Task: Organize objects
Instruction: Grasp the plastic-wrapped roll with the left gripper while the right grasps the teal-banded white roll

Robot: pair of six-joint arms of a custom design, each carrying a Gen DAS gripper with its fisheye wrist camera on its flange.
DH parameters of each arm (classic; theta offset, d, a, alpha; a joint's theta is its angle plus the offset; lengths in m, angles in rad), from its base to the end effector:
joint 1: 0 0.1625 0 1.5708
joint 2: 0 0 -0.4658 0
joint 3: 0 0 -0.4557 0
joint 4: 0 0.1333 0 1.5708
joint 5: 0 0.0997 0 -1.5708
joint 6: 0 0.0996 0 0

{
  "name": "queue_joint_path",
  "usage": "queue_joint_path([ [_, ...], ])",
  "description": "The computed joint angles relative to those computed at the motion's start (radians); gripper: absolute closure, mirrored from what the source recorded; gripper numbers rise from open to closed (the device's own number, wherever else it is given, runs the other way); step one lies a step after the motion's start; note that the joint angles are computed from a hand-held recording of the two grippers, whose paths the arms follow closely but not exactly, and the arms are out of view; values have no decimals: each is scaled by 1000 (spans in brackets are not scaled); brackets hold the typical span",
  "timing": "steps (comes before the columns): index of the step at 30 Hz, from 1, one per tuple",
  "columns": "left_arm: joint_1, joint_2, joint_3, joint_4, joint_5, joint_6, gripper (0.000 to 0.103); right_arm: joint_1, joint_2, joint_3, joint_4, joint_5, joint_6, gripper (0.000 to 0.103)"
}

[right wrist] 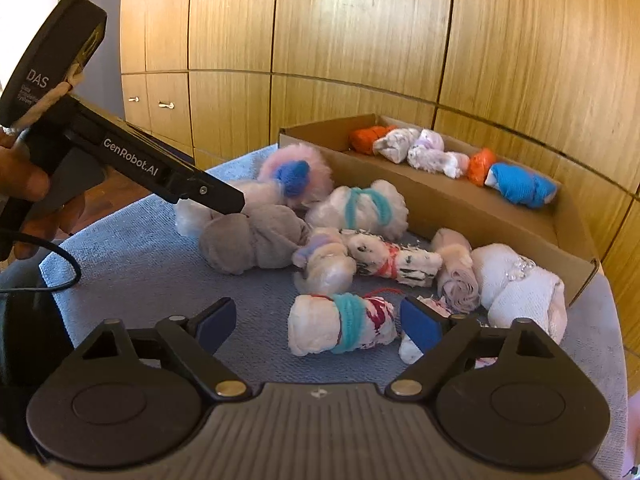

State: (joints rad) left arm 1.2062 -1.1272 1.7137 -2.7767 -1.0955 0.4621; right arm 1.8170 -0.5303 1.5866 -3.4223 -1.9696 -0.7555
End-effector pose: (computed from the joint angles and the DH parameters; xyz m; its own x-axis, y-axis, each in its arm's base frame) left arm -0.0868 -0.7290 0.3168 -0.6989 0.4008 -0.5923 0.6725 0.6502 -0.3535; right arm 0.2773 -0.7154 0.0083 -0.5828 -0.4333 0.6875 -0.7833 0.5247 -0.3333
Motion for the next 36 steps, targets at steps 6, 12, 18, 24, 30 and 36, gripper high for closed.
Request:
queue_joint_path([
  [6, 4, 17, -29, 63, -14, -20, 21, -3, -8, -14, 66, -19, -1, 37],
  [12, -4, -4, -7, 82, -42, 30, 51, -4, -29, 19, 48, -5, 17, 52],
  [18, -9, -33, 15, 110, -47, -3, 55, -11, -59, 65, 38, 17, 62, 52],
  [24, -2, -21, 8, 98, -26, -29, 45, -18, -50, 64, 18, 23, 63, 52],
  [30, 3, -8, 16, 66, -13, 5, 45, -24, -53, 72, 4, 36, 58, 52],
  [36, -2, -14, 38, 29, 12, 35, 61, -34, -62, 89, -8, 67, 73, 54],
])
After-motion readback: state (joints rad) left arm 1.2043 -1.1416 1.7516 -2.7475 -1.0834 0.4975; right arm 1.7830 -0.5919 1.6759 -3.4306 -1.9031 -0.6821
